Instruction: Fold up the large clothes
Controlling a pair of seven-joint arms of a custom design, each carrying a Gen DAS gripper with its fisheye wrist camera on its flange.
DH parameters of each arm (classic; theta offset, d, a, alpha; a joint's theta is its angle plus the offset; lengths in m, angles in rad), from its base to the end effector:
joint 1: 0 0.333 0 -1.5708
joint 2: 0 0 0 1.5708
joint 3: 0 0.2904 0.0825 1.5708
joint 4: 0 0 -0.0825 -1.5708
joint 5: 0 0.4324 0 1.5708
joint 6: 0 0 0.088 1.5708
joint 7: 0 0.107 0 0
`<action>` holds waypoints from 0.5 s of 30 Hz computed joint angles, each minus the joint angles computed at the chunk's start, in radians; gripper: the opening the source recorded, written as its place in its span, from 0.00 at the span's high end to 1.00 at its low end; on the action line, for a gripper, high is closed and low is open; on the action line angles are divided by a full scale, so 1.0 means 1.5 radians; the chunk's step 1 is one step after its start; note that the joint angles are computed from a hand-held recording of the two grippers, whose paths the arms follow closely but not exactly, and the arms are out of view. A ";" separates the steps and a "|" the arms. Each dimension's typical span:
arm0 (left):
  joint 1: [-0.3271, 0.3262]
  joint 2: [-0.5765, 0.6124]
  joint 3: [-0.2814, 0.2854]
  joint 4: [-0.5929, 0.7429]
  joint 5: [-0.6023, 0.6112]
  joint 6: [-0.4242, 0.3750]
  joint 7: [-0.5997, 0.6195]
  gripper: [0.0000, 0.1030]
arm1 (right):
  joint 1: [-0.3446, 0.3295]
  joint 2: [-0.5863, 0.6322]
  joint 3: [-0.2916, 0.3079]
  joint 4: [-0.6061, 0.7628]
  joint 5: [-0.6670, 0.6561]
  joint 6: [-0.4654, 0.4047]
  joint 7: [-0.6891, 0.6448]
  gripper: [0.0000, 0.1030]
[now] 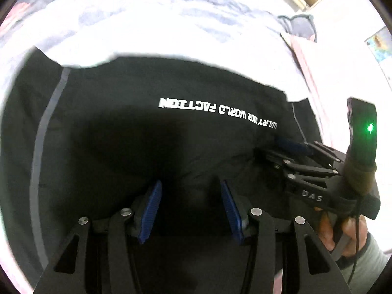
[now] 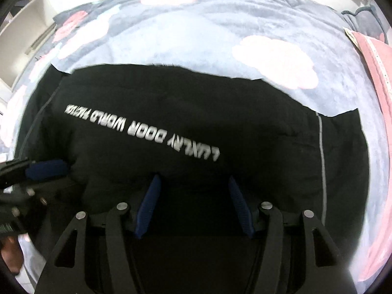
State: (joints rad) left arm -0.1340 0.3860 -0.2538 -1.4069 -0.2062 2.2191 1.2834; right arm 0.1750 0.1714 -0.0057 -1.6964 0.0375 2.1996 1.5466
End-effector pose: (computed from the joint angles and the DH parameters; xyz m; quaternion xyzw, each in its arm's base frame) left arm 0.7012 -0.2615 0.5041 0.6930 -0.6743 0.2531 0.0309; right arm 0.6764 0.1172 0.4849 -0.7561 0.6330 -0.0956 0.1356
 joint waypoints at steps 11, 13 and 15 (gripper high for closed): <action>0.033 -0.277 0.062 -0.260 0.049 0.073 -0.028 0.50 | -0.052 -0.183 -0.018 -0.130 0.034 0.016 0.012 0.26; 0.039 -0.296 0.074 -0.278 0.051 0.071 -0.045 0.50 | -0.069 -0.217 -0.023 -0.158 0.025 0.011 0.029 0.26; 0.050 -0.320 0.091 -0.308 0.041 0.072 -0.047 0.50 | -0.085 -0.234 -0.026 -0.172 0.018 0.011 0.045 0.26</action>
